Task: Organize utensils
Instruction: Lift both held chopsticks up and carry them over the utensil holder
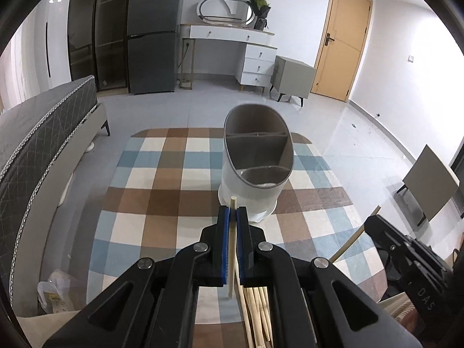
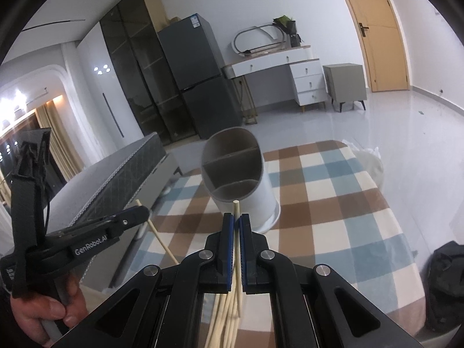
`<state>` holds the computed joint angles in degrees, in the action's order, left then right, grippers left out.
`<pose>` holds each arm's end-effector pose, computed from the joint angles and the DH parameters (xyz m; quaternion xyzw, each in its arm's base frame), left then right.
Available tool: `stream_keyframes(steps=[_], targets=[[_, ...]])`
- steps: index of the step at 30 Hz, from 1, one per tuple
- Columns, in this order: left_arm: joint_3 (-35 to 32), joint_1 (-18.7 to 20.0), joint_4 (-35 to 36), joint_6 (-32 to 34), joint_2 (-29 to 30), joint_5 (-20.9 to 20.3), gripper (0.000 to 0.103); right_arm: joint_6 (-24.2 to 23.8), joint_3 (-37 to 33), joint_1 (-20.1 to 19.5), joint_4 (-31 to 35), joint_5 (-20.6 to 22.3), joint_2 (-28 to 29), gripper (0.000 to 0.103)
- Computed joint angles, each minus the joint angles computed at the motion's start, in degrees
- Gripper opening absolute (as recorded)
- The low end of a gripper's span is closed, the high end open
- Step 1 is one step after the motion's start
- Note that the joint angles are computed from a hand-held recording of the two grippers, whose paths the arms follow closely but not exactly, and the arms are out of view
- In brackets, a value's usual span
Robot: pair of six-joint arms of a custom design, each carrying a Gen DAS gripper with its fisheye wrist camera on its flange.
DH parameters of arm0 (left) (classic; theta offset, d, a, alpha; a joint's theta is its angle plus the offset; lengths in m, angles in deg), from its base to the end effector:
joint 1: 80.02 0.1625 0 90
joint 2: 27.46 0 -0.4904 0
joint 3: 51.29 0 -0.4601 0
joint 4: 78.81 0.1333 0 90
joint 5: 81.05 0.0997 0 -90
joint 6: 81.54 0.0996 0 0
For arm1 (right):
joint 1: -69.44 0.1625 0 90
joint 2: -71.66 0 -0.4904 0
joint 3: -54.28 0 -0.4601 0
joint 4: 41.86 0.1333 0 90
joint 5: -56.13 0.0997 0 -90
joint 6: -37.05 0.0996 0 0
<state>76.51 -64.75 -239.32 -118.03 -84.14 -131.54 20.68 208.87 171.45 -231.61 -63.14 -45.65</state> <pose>-0.4471 -0.3259 0.0590 0.3100 0.8886 -0.2761 0.1950 0.1377 -0.2408 0.3678 0.0758 -0.8342 0.4931 0.2350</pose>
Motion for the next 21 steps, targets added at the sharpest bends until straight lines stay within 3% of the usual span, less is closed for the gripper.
stream_keyframes(steps=[10,14,21], targets=[[-3.6,0.6,0.9,3.5,-0.7,-0.8,0.001,-3.5,-3.1,4.1,-3.3,-1.4,3.4,0.003],[-6.9,1.3,1.5,3.7,-1.2,-1.3,0.0,-7.9,-5.2,5.1,-5.6,-2.6,5.6,0.003],[-13.1,2.5,-0.1,8.7,-0.9,-1.6,0.0,-10.7,-11.7,5.6,-5.0,-0.8,7.4,0.003]])
